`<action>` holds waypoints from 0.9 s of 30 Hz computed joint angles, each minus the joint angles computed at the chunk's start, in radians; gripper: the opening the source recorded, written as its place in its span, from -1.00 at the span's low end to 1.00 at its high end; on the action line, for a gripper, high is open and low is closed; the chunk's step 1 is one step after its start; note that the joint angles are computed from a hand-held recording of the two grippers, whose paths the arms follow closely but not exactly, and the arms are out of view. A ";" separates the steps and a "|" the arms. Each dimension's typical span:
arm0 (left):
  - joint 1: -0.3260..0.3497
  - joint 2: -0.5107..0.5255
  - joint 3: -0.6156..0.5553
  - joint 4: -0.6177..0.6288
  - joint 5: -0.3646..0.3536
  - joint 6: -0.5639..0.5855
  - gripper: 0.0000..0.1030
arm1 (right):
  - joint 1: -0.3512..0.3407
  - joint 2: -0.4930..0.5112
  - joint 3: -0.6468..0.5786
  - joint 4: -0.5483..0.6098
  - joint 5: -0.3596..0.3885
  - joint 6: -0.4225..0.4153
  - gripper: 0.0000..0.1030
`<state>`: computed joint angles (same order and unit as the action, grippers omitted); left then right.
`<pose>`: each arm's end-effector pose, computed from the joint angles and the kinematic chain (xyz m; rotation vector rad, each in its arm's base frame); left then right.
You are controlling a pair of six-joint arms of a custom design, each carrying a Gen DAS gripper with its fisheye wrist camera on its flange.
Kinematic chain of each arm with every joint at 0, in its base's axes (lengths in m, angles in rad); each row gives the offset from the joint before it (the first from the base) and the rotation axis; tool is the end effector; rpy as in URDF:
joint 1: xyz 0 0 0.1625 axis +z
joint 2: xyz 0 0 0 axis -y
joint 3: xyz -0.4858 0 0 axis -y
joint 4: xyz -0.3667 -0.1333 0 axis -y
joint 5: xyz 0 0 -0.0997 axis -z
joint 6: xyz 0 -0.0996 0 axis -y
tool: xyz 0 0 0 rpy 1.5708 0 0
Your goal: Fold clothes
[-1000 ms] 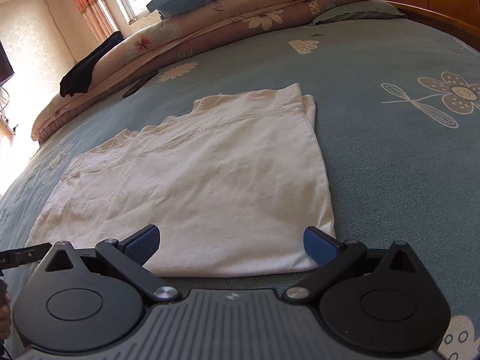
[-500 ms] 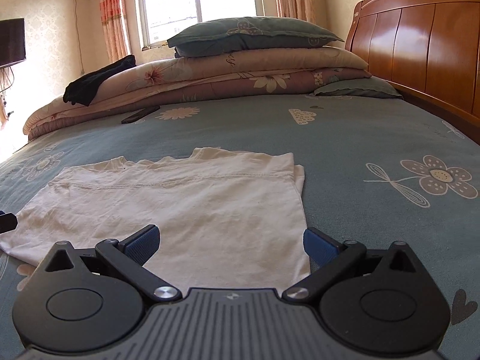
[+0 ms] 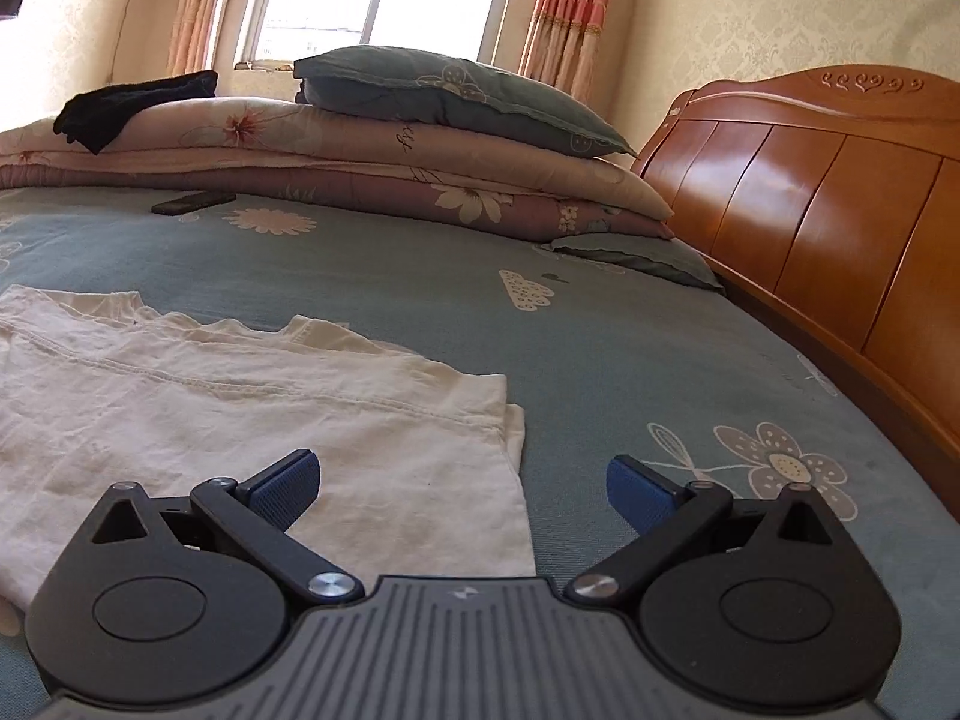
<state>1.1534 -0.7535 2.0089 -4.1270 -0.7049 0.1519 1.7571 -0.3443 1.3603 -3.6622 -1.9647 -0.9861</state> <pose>-0.0345 -0.5938 0.2251 -0.1110 2.0732 -1.5969 0.2377 -0.7477 0.0588 0.9905 -1.9608 1.0287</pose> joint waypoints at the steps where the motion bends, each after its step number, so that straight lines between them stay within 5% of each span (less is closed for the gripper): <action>1: -0.004 -0.020 -0.004 0.059 0.030 -0.054 0.98 | 0.022 0.010 -0.033 0.031 -0.068 -0.002 1.00; 4: -0.023 -0.092 0.013 0.227 0.106 -0.152 0.98 | 0.083 0.004 -0.100 0.214 -0.204 0.027 1.00; 11: 0.011 -0.334 0.025 0.684 0.074 -0.214 0.98 | 0.231 0.015 -0.138 0.407 -0.357 0.084 1.00; 14: 0.066 -0.388 -0.033 0.842 0.077 -0.188 0.97 | 0.276 0.012 -0.121 0.539 -0.378 0.243 1.00; 16: 0.103 -0.413 -0.095 0.995 0.071 -0.164 0.96 | 0.288 -0.011 -0.082 0.635 -0.308 0.349 1.00; 19: 0.165 -0.448 -0.197 1.242 -0.054 -0.232 0.96 | 0.289 -0.026 -0.033 0.700 -0.187 0.389 1.00; 21: 0.217 -0.452 -0.254 1.330 -0.222 -0.331 0.96 | 0.283 -0.026 -0.019 0.760 -0.120 0.419 1.00; 23: 0.262 -0.439 -0.279 1.327 -0.369 -0.405 0.96 | 0.277 -0.022 -0.014 0.819 -0.064 0.450 1.00; 27: 0.320 -0.393 -0.317 1.276 -0.523 -0.548 0.96 | 0.268 -0.029 -0.002 0.917 0.033 0.543 1.00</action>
<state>1.4729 -1.1469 1.6923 -2.8508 -1.2283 -0.3965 2.0251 -0.3732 1.3584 -2.7453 -1.9317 -0.4429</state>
